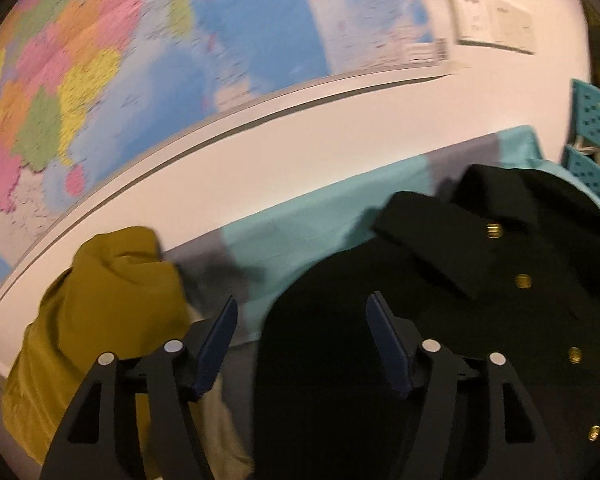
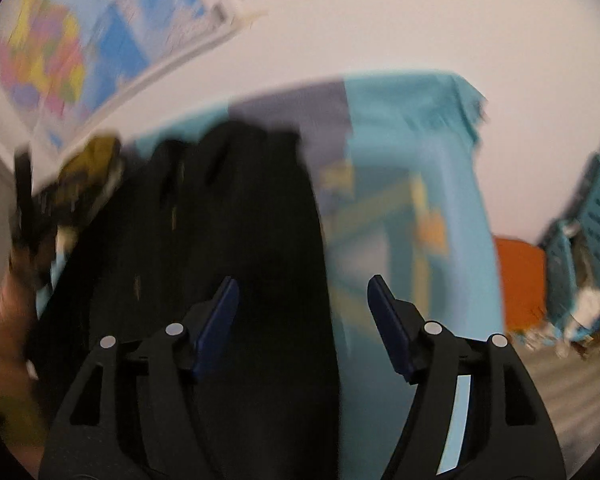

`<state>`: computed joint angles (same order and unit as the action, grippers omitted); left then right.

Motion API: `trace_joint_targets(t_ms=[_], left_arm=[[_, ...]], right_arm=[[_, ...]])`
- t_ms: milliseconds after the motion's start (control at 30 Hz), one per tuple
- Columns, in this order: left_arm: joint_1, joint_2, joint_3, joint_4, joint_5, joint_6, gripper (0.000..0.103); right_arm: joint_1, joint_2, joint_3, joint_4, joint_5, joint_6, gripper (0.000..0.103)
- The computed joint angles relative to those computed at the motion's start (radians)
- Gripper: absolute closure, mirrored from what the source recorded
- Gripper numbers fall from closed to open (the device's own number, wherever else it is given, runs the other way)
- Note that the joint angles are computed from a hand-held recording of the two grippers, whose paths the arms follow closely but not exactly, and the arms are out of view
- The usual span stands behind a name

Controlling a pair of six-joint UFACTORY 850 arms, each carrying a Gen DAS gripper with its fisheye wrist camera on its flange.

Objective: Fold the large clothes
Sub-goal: 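Lower the jacket onto the bed with both grippers, spreading it flat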

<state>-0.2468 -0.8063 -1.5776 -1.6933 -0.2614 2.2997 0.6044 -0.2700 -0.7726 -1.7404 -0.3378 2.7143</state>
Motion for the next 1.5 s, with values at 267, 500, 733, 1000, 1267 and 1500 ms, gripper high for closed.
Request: trace_joint_targets(t_ms=[267,500,733,1000,1267,1500], left_arm=[[-0.01,-0.002,0.025,0.109,-0.04,-0.082,0.031],[-0.007,0.046,0.1,0.031,-0.066,0.006,0.03],[-0.008,0.061,0.133,-0.005,-0.074,0.062,0.029],[-0.011,0.079,0.182,-0.029,-0.097,0.135,0.025],[-0.025,0.088,0.207,0.026,-0.14,0.11,0.023],[-0.029,0.113,0.244,0.036,-0.173,0.122,0.023]], right_arm=[[0.229,0.001,0.036,0.368,-0.065,-0.211,0.077],[0.278,0.185,0.1,0.37,-0.299,-0.106,0.1],[0.281,0.341,0.229,0.35,-0.509,0.11,0.101],[0.347,0.101,0.112,0.459,-0.321,0.049,0.053],[0.506,-0.056,0.003,0.642,-0.36,0.09,0.032],[0.544,-0.016,0.003,0.708,-0.472,0.078,0.101]])
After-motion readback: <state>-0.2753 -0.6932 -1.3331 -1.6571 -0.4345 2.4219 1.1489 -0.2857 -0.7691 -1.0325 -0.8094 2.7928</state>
